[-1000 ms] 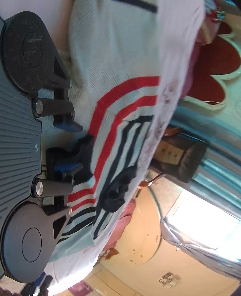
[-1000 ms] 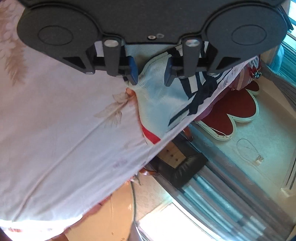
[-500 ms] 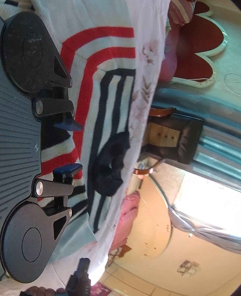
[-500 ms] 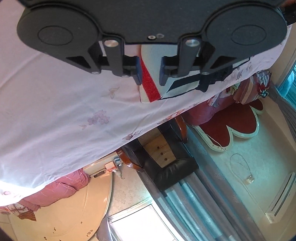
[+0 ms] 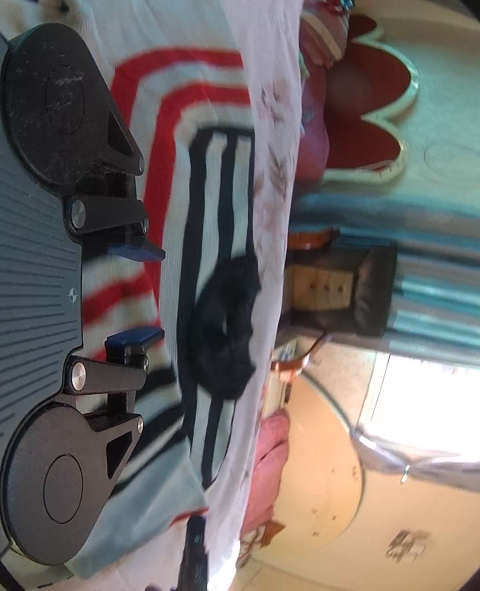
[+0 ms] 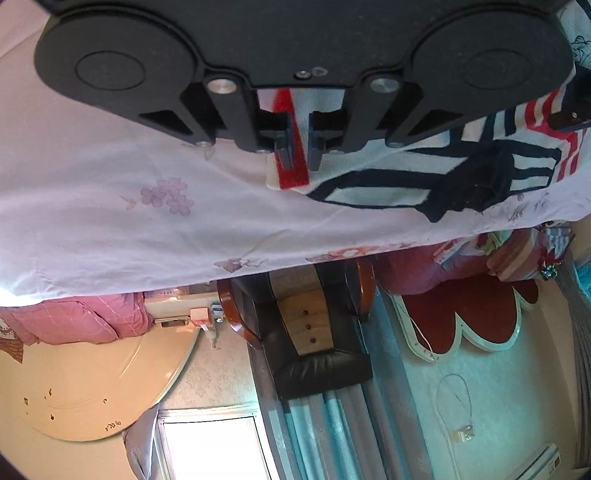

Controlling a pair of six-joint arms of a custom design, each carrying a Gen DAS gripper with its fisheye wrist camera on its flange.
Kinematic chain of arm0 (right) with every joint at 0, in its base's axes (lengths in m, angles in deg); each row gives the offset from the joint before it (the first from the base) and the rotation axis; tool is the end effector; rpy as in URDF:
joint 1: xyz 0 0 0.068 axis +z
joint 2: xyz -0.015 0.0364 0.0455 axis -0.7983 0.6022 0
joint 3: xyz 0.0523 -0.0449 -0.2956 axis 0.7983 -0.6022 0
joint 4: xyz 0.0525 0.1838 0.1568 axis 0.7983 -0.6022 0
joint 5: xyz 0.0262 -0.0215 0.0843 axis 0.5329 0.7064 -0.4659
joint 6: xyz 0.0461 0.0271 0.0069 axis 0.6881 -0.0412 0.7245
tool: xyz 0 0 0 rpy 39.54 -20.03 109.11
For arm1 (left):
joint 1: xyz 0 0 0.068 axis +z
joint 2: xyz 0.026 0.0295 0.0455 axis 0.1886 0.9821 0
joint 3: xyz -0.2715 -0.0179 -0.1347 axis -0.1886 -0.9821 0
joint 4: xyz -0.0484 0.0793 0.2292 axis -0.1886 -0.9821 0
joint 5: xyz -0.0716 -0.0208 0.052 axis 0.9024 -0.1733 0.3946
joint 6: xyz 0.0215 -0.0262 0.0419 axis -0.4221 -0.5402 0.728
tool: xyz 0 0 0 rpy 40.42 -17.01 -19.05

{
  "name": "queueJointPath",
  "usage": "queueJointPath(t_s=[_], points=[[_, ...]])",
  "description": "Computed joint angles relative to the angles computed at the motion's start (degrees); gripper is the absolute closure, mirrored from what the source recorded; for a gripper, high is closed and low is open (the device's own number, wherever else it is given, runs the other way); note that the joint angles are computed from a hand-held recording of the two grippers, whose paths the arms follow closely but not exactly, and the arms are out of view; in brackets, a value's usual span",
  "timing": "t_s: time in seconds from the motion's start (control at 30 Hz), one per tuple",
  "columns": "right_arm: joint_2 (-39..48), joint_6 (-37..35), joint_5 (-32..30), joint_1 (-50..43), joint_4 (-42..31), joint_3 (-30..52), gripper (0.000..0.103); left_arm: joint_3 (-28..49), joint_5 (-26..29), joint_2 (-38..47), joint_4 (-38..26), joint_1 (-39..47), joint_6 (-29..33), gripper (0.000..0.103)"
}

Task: Fold small clothes
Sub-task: 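Release the sleeve on the sweater body with the right gripper, then fold the held sleeve across the sweater body with the left gripper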

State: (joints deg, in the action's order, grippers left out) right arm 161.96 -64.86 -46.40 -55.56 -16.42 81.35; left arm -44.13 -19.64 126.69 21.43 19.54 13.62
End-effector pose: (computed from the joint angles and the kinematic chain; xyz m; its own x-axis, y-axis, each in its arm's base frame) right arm 0.2059 -0.0023 0.1834 -0.5806 0.1537 -0.7995 -0.0423 0.9750 0.2182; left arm 0.2533 0.0275 0.1252 -0.5752 -0.0250 -0.8176 0.1405 0.9817 -0.1289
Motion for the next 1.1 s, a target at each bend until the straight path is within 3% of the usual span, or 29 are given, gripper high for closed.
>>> queueJointPath(t_s=[0.03,0.07,0.1,0.17,0.23,0.37,0.43,0.53,0.57,0.63,0.7,0.77,0.83,0.93,1.0,1.07,1.1], points=[[1.1,0.0,0.5,0.5,0.0,0.6,0.089,0.0,-0.4,0.8,1.3,-2.6,-0.6,0.065],[2.6,-0.1,1.1,1.3,0.3,1.3,0.089,0.2,-1.1,1.5,2.2,-5.1,-1.0,0.057],[4.0,-0.3,1.8,1.9,0.6,1.9,0.089,0.3,-2.6,2.2,2.8,-7.6,-1.1,0.036],[5.5,-0.9,4.2,3.4,-0.1,2.3,0.089,1.9,-5.7,3.6,0.1,-11.3,0.2,0.024],[2.8,-1.8,4.9,3.6,-2.1,1.3,0.089,1.1,-7.9,3.0,0.0,-12.4,2.2,0.024],[-14.1,-4.3,3.7,6.3,-12.1,-3.2,0.090,-2.1,-3.1,-0.1,2.4,-10.4,0.7,0.024],[-19.0,-4.8,4.7,11.3,-15.6,-4.6,0.092,-0.8,-5.3,0.9,-0.2,-12.1,1.6,0.024],[-18.3,-3.1,13.5,18.0,-16.7,-5.8,0.099,-2.9,-8.0,-0.5,0.6,-11.2,4.0,0.024],[-19.7,-2.5,13.8,17.4,-16.6,-6.6,0.099,-4.6,-8.5,-2.6,0.8,-9.6,4.6,0.024],[-22.5,0.3,15.5,17.3,-21.4,-5.4,0.098,-10.6,-3.1,-7.3,5.1,-1.3,7.0,0.024],[-27.5,3.3,17.5,19.8,-26.4,-4.1,0.085,-13.9,4.9,-12.6,2.1,9.7,9.8,0.024],[-30.5,6.8,20.7,25.6,-29.3,-3.6,0.085,-14.9,13.3,-15.1,-2.2,21.5,13.8,0.024],[-30.7,12.8,26.9,33.9,-31.1,-3.1,0.085,-11.9,19.1,-12.3,-8.1,30.1,16.7,0.025],[-28.0,22.2,35.2,45.0,-32.1,-2.6,0.085,-3.1,25.9,-2.5,-14.9,34.1,15.0,0.027],[-24.5,29.0,39.4,50.7,-31.8,-2.4,0.085,3.4,32.3,3.4,-19.3,34.9,12.2,0.051],[-21.1,35.3,42.6,54.7,-31.7,-2.1,0.085,10.8,36.1,9.2,-26.4,33.6,10.9,0.054],[-19.6,38.2,44.5,56.4,-32.0,-1.8,0.085,13.3,36.2,10.8,-28.7,32.6,11.6,0.066]])
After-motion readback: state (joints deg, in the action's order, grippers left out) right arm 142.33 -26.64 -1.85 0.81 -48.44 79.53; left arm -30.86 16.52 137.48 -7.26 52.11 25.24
